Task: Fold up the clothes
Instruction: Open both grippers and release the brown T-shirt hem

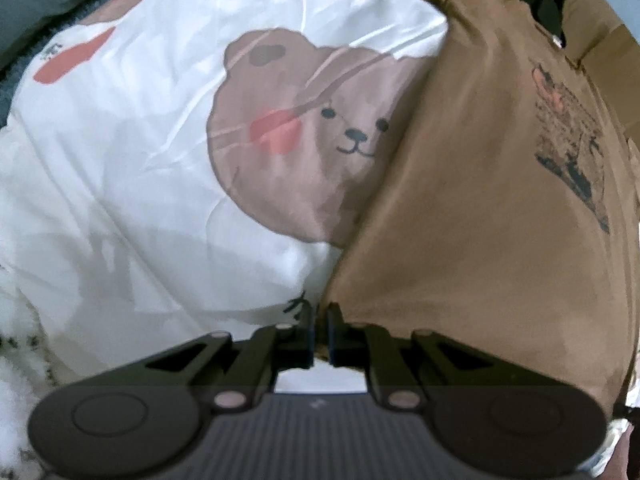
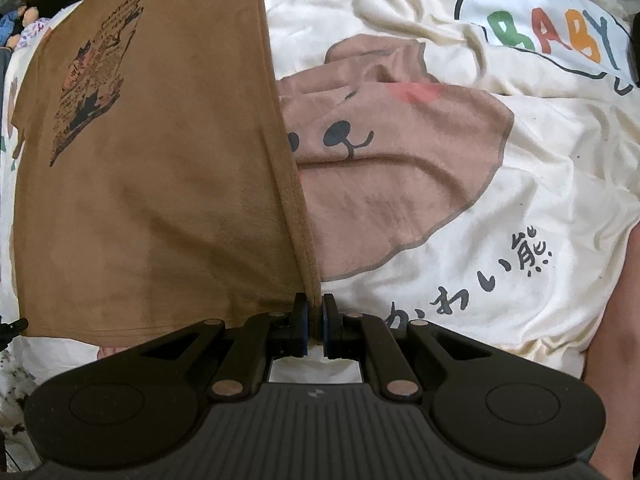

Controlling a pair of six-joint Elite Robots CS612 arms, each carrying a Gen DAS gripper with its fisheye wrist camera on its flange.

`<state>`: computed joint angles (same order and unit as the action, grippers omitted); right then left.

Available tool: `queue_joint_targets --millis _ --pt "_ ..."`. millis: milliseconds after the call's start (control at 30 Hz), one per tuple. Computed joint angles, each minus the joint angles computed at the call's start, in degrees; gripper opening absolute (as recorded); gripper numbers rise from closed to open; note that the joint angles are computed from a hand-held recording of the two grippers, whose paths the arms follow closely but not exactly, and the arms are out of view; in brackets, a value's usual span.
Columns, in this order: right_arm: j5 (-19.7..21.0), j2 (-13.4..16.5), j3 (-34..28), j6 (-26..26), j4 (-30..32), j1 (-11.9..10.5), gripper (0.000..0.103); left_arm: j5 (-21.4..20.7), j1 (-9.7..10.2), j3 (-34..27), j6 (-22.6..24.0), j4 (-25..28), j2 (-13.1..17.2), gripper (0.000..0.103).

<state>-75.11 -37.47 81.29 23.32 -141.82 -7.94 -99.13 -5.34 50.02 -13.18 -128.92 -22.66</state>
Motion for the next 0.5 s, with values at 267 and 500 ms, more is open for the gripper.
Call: queue_joint_targets --millis 267,500 --pt "0.0 0.4 0.0 0.2 -0.3 0.0 0.007 -0.2 -0.04 0.1 -0.6 0.1 0.1 0.007" --pt "1.2 -0.1 0.5 2.7 -0.7 -0.4 0.016 0.7 -0.28 2.2 -3.9 -1.8 -1.7 0.025"
